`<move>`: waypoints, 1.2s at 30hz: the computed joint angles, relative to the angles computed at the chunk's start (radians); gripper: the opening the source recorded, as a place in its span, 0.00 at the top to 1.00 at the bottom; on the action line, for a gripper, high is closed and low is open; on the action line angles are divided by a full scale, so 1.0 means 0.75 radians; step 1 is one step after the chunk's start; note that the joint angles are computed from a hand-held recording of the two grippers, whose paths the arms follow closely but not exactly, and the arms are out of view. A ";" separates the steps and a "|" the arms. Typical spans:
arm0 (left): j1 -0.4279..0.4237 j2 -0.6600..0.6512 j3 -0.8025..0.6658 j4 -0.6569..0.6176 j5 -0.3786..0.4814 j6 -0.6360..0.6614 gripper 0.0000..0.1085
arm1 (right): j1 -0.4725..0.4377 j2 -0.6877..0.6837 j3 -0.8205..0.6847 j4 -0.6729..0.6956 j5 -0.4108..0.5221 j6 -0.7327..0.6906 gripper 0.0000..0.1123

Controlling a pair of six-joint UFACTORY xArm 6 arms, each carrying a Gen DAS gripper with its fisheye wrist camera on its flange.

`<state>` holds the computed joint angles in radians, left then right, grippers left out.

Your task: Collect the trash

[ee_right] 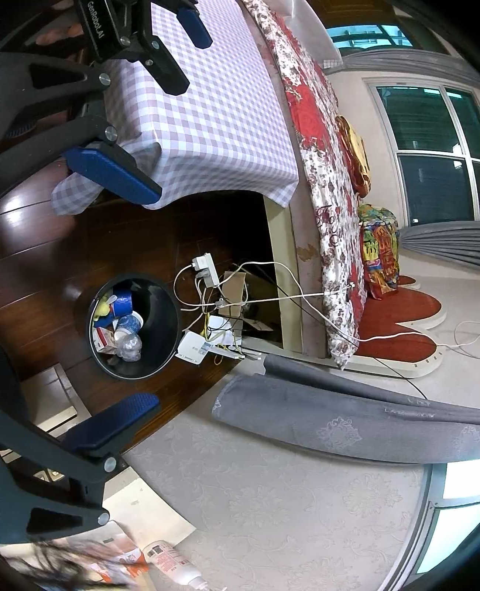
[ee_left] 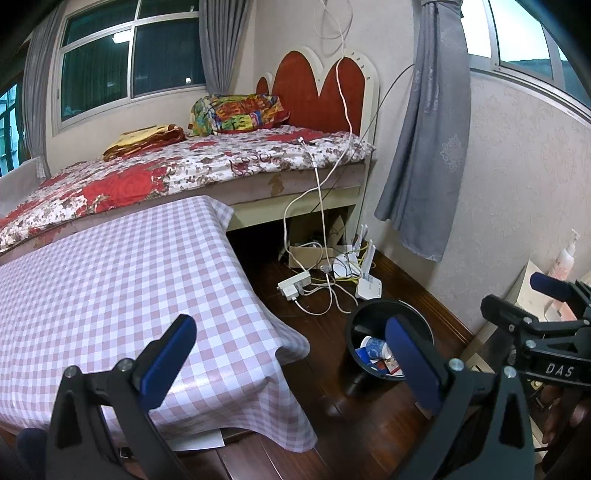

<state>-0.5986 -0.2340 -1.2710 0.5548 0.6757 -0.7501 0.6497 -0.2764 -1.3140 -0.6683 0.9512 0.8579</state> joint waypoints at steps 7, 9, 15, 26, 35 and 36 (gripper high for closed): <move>-0.002 0.006 -0.008 -0.010 0.002 0.009 0.06 | 0.001 0.002 -0.002 0.000 0.002 0.000 0.08; -0.004 0.008 -0.010 -0.006 0.005 0.003 0.06 | 0.000 -0.002 0.001 0.003 -0.001 -0.002 0.08; -0.001 0.005 -0.004 -0.020 -0.007 0.009 0.06 | 0.003 -0.001 0.000 0.001 0.004 0.000 0.08; 0.003 0.004 0.002 -0.031 -0.014 0.018 0.06 | 0.009 0.001 -0.003 -0.003 0.011 0.006 0.08; 0.013 0.008 0.003 -0.082 -0.020 0.053 0.06 | 0.008 0.007 -0.008 0.001 0.012 0.006 0.08; 0.015 0.008 0.004 -0.093 -0.022 0.059 0.06 | 0.009 0.005 -0.006 0.002 0.014 0.008 0.08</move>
